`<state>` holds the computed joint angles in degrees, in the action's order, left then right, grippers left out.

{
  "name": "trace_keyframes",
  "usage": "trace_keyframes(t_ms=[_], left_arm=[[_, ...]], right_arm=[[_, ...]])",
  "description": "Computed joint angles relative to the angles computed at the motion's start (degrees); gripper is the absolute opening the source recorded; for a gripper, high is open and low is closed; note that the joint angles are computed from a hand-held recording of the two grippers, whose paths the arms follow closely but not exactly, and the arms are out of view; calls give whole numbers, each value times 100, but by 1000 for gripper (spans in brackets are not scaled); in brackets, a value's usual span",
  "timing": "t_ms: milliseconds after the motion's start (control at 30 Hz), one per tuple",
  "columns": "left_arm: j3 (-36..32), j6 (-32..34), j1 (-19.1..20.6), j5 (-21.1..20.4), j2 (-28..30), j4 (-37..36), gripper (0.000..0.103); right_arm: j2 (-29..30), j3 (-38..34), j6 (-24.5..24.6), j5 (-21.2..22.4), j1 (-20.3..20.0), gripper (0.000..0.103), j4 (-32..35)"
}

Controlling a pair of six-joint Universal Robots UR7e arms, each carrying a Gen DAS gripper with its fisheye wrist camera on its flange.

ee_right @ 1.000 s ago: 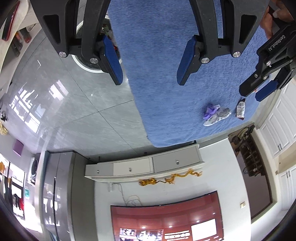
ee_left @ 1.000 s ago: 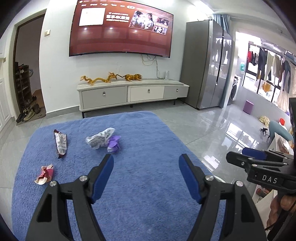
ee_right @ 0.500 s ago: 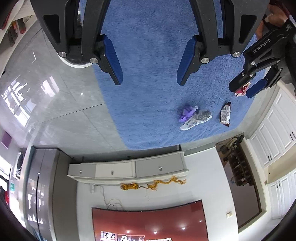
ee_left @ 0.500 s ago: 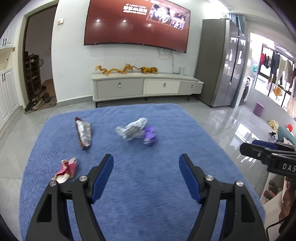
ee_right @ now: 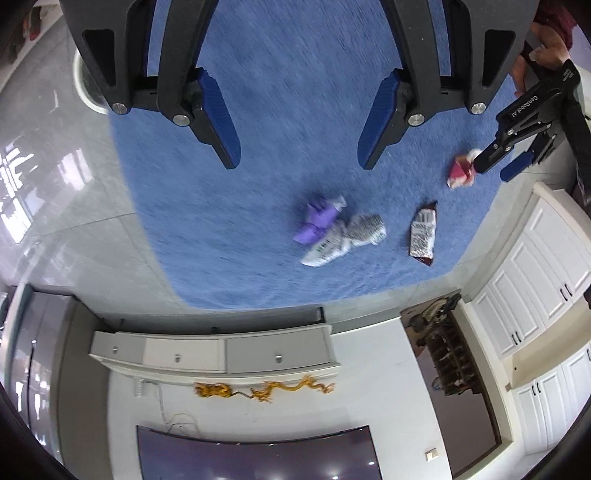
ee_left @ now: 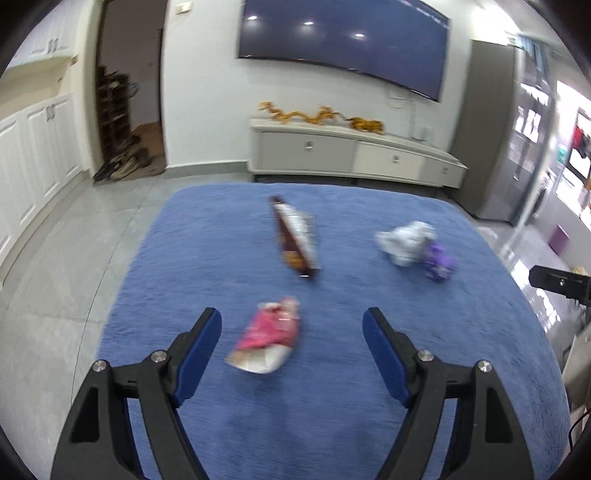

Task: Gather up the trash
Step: 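Grasp the purple bag with the right tool while the left tool grasps the pink scrap, then carry both items over the bin and open both tools to drop them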

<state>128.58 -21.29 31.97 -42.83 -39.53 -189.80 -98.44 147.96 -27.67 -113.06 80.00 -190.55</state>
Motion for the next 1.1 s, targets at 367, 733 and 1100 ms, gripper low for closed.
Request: trace_keyframes(t_ms=[367, 733, 1100], left_arm=[[-296, 252, 670, -856, -91, 314, 78], [-520, 168, 906, -1211, -43, 829, 43], [-72, 139, 300, -1390, -243, 521, 32]], right_arm=[[1536, -965, -77, -85, -7, 64, -12], [1663, -1128, -117, 244, -447, 27, 309], [-481, 93, -640, 1040, -952, 27, 946]])
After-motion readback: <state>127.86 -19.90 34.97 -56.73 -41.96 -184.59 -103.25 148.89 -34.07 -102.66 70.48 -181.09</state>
